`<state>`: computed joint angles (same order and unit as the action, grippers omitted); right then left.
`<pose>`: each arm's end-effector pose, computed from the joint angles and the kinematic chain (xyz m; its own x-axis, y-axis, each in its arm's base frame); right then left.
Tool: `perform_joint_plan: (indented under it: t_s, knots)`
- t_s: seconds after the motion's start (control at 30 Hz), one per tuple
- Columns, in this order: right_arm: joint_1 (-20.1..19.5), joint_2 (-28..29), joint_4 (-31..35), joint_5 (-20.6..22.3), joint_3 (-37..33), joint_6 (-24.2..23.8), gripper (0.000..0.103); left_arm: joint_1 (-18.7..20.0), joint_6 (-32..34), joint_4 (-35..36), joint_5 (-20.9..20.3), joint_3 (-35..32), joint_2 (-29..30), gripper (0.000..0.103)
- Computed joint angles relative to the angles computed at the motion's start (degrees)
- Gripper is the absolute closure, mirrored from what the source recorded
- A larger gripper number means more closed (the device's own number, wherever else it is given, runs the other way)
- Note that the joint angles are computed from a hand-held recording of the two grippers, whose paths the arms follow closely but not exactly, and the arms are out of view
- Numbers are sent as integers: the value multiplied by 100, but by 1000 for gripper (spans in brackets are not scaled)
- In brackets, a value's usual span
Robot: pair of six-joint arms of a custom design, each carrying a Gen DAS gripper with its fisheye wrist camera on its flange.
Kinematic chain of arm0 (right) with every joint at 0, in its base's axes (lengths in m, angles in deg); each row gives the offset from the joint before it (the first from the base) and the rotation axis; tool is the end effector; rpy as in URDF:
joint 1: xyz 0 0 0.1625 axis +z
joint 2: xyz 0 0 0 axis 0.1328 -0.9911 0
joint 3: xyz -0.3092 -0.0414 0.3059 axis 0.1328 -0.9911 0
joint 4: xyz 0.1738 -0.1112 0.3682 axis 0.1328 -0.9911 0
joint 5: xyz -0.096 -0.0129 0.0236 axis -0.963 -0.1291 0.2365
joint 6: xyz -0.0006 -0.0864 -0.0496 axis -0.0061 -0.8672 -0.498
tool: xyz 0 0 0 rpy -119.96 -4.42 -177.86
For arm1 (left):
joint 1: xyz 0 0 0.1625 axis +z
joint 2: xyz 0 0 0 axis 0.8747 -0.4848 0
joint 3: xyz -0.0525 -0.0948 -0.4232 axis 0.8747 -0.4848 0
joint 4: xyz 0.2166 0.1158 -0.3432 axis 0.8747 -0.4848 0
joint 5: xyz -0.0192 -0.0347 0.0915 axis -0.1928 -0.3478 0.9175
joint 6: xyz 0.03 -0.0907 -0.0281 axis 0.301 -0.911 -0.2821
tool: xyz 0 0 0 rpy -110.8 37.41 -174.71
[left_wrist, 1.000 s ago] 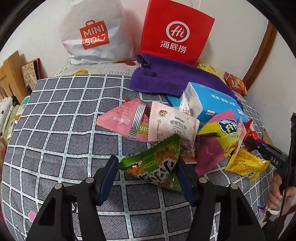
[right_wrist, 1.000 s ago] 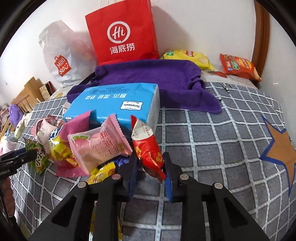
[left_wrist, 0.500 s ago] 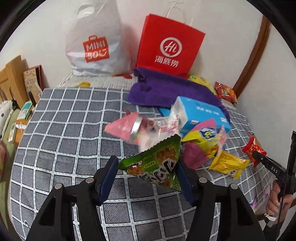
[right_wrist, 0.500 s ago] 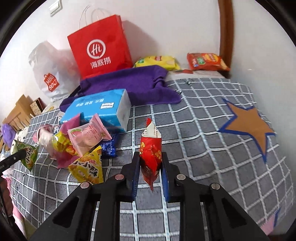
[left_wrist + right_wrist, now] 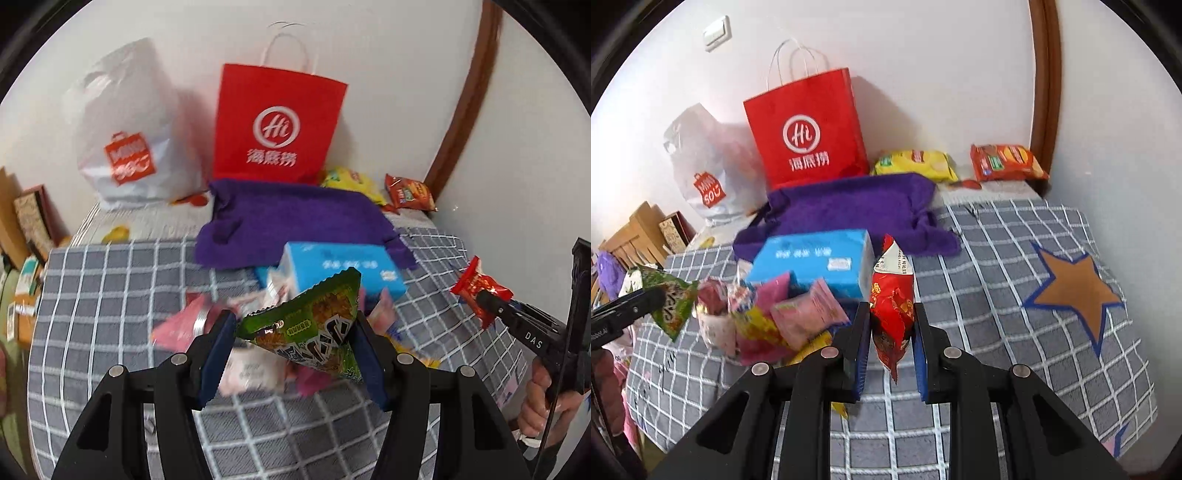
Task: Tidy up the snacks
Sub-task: 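Carry the red packet onto the purple towel and open the right tool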
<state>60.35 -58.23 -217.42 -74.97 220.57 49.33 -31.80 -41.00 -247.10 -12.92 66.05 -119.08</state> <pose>-0.0108 -0.3100 0.3439 -0.7583 0.3489 0.5507 -0.2802 0.5884 -0.7585 -0.4122 -0.4435 0.0194 -0.7212 0.5181 -0.4597 0.6711 0.6869 -0.2787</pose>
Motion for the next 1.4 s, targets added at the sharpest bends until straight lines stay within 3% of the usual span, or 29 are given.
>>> perform_joint_plan:
  t_s: [0.27,0.67,1.07,1.4]
  knots:
    - [517,363,331,-325,-701,163,82,89,456,329,-115,-1038,518,43]
    - [976,1292,555,-680,-1932,-208,82,398,840,851,-19,-2400,1190,43]
    - [892,2105,1167,-723,-3260,-326,82,832,1065,1594,38,-3901,2032,43]
    - [690,2734,1690,-703,-4028,-384,82,1219,1205,2066,13,-4650,2606,43]
